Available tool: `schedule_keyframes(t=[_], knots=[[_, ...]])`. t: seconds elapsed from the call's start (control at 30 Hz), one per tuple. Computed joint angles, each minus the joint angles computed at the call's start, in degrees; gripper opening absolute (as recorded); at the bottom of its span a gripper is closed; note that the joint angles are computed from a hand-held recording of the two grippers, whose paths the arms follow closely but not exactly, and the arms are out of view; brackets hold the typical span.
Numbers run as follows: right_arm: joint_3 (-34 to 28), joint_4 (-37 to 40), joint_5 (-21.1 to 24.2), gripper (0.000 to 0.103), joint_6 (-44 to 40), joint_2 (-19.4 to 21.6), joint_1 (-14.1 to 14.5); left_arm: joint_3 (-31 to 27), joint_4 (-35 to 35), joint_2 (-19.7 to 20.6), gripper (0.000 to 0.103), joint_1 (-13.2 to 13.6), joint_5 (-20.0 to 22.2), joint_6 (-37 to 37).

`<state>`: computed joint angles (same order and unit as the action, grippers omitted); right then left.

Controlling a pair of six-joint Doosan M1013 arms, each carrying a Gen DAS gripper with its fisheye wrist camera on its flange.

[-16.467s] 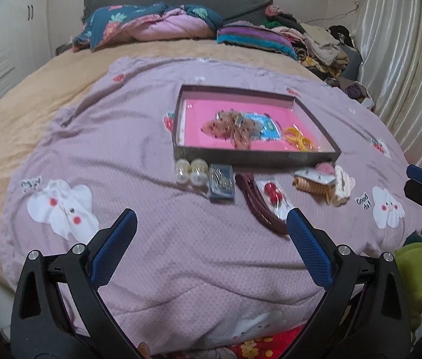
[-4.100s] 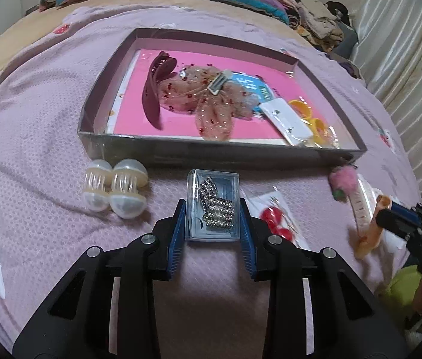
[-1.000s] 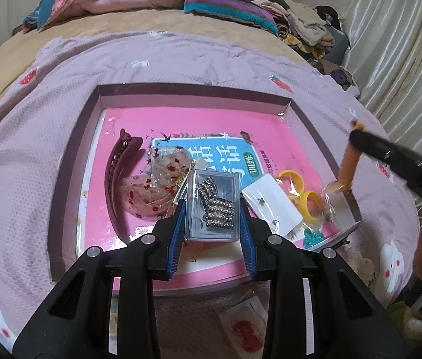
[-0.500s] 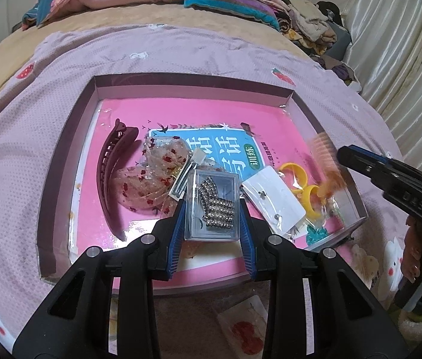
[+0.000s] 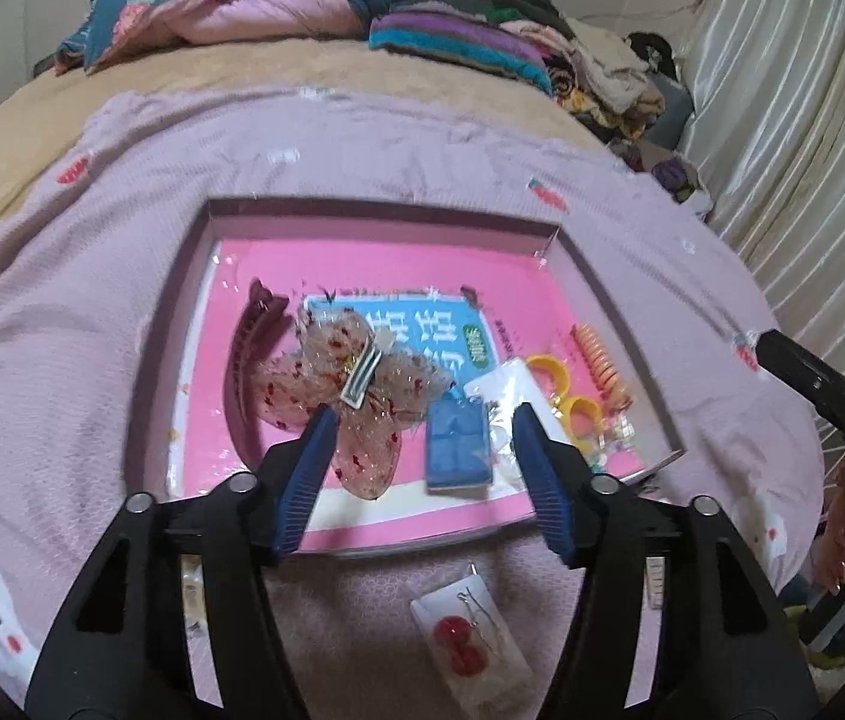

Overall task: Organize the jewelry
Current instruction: 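Withdraw both open tools from the tray back over the bed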

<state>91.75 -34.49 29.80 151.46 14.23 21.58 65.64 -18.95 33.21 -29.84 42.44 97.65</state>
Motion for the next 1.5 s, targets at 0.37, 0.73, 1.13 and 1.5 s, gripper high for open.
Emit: schedule_keyframes(t=[0.37, 0.73, 1.13, 1.5], knots=[[2.13, -11.13, -0.56, 0.081, 9.35, -4.36, 2.67, 4.19, 0.13, -5.55, 0.088, 0.91, -7.54, -2.47], [3.29, -16.86, -0.48, 0.081, 13.17, -6.84, 5.35, 9.19, 1.13, -9.91, 0.093, 1.45, -11.46, -4.14], [4.76, -18.82, 0.86, 0.081, 14.19, -7.80, 7.68, 13.62, 0.98, -12.71, 0.093, 1.36, -13.18, -3.34], [6.69, -17.14, 2.10, 0.081, 13.27, -8.28, 9.32, 16.65, 1.98, -13.97, 0.093, 1.05, -13.14, -3.28]])
